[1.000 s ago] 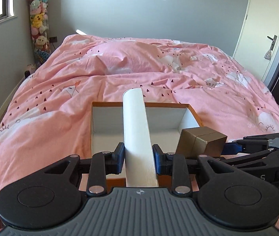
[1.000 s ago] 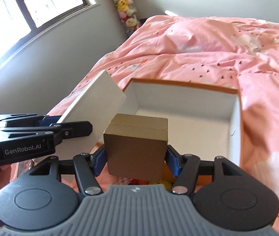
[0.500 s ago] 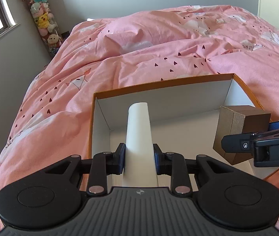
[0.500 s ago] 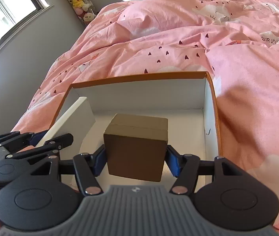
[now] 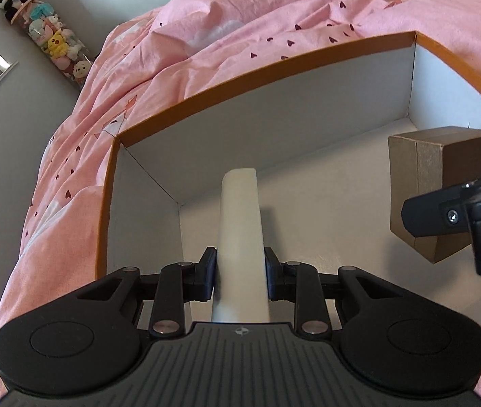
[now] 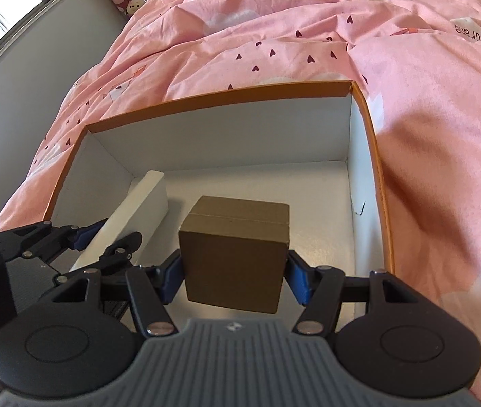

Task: Organize objects
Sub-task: 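Lower the white box into the orange box and open the left tool, then withdraw the left tool while the right tool carries the brown cube over the box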

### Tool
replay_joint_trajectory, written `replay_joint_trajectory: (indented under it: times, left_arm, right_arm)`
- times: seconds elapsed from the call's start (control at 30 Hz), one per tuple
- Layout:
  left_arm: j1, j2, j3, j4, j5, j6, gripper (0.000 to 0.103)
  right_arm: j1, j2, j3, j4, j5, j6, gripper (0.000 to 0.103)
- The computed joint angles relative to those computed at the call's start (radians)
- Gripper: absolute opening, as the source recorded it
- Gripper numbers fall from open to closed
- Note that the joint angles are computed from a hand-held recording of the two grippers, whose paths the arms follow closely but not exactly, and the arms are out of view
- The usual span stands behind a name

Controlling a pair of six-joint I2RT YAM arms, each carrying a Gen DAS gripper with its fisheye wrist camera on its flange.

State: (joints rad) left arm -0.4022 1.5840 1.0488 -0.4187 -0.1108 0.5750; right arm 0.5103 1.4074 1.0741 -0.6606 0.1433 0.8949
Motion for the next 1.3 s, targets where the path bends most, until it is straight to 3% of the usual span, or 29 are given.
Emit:
replay_joint_trajectory:
  times: [0.1,0.27,0.4,0.47,0.63,0.8,0.93,1.1,1.2,1.3]
  left_arm:
    - [0.003,0.031,0.043,-0.061,-0.001,-0.019,0.031]
    - [0.071,0.13,0.209,-0.309,0.165,-0.089,0.033]
    - [0.069,0.082,0.168,-0.269,0.167,-0.068,0.036]
    - [0.073,0.076,0.178,-0.283,0.185,-0.071,0.042]
    - [0.125,0.081,0.235,-0.363,0.316,-0.099,0.044]
    - [0.202,0.206,0.415,-0.554,0.523,-0.108,0.028]
    - [0.239,0.314,0.53,-0.676,0.612,-0.116,0.018]
    - [0.26,0.377,0.573,-0.698,0.621,-0.152,0.014]
    - [0.28,0.323,0.544,-0.656,0.646,-0.134,0.014]
    - [0.259,0.285,0.529,-0.587,0.543,-0.144,0.015]
  right_arm:
    - [-0.001,0.003,-0.002,0.002,-0.004,-0.009,0.064]
    - [0.009,0.016,0.011,-0.009,0.0,-0.032,0.064]
    - [0.011,0.016,0.015,-0.01,-0.003,-0.038,0.064]
    - [0.009,0.009,0.012,-0.011,-0.004,-0.036,0.064]
    - [0.001,-0.007,0.017,-0.029,0.006,-0.035,0.064]
    - [0.001,-0.014,0.025,-0.059,0.034,-0.038,0.064]
    - [0.0,-0.017,0.027,-0.067,0.035,-0.043,0.064]
    - [0.002,-0.02,0.022,-0.066,0.027,-0.045,0.064]
    - [0.002,-0.022,0.018,-0.063,0.021,-0.05,0.064]
    - [-0.001,-0.017,0.017,-0.058,0.015,-0.055,0.064]
